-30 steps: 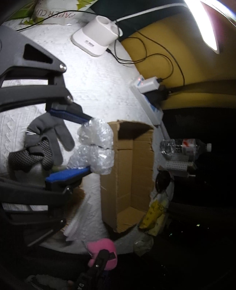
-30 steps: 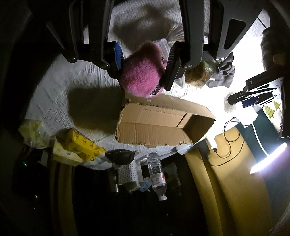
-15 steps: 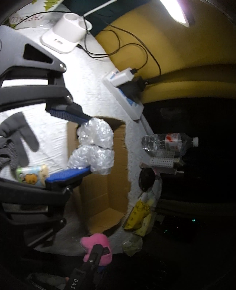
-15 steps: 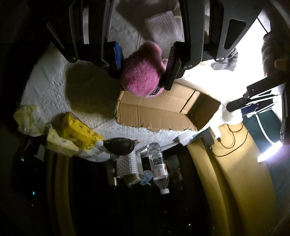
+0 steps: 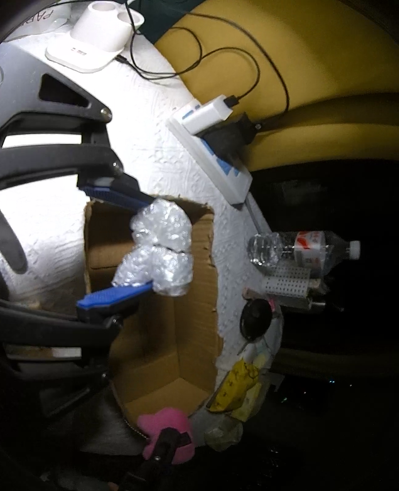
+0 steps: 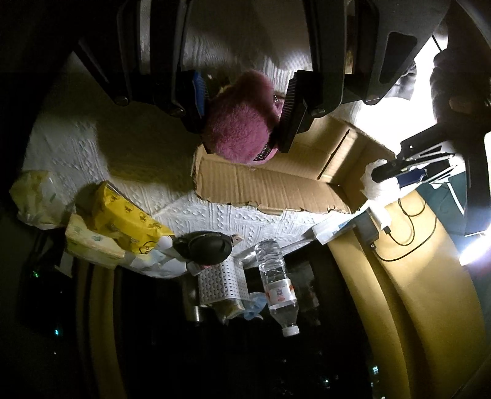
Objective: Organize soft objects
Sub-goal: 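Carry the bubble-wrapped balls into the box with the left tool while the right tool drops the pink plush inside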
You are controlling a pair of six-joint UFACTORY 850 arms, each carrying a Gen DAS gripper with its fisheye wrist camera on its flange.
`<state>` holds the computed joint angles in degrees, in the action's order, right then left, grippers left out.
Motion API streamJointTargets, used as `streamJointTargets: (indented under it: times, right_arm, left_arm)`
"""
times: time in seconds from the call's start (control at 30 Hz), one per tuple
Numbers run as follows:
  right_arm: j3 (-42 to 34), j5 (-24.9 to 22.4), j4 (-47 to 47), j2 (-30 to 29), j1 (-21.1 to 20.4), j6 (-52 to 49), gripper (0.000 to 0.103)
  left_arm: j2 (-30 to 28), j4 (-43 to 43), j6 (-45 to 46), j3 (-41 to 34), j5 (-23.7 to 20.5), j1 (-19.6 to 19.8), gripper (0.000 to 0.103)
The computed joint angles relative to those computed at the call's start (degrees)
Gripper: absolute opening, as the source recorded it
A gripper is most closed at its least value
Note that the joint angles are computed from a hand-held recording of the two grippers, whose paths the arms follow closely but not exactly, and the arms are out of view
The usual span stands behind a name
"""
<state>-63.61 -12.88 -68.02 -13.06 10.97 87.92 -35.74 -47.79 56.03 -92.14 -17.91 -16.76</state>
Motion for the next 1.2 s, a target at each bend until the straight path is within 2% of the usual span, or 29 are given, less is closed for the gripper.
streamJointTargets:
  times: [0.33,0.4,0.43,0.47,0.5,0.7,1.2]
  right_arm:
    - [-3.2,0.4,8.4,-4.2,-0.6,-7.7,0.045]
    - [-3.2,0.1,9.6,-4.3,-0.7,-8.4,0.048]
    - [-3.2,0.1,10.1,-4.3,-0.7,-8.7,0.051]
    - [-3.2,0.0,10.1,-4.3,-0.6,-8.7,0.058]
    - [-3.2,-0.3,9.6,-4.2,-0.6,-8.2,0.061]
    - [-1.9,-1.5,7.8,-2.5,0.1,-6.4,0.061]
    - [4.3,-3.0,4.3,3.6,4.1,0.1,0.061]
  left_arm:
    - [-3.0,2.7,-3.3,-3.5,-3.4,0.1,0.054]
    - [-2.9,2.6,-3.3,-3.5,-3.3,0.0,0.058]
    - [-2.8,2.4,-3.1,-3.3,-3.0,0.0,0.065]
    - [-2.7,1.8,-2.5,-3.1,-2.8,0.0,0.070]
    - [-2.5,1.8,-2.4,-2.9,-2.7,-0.1,0.072]
    - [-0.7,2.1,-2.6,-1.1,-0.9,-0.1,0.073]
    - [7.5,-12.8,12.4,8.9,-0.1,0.3,0.074]
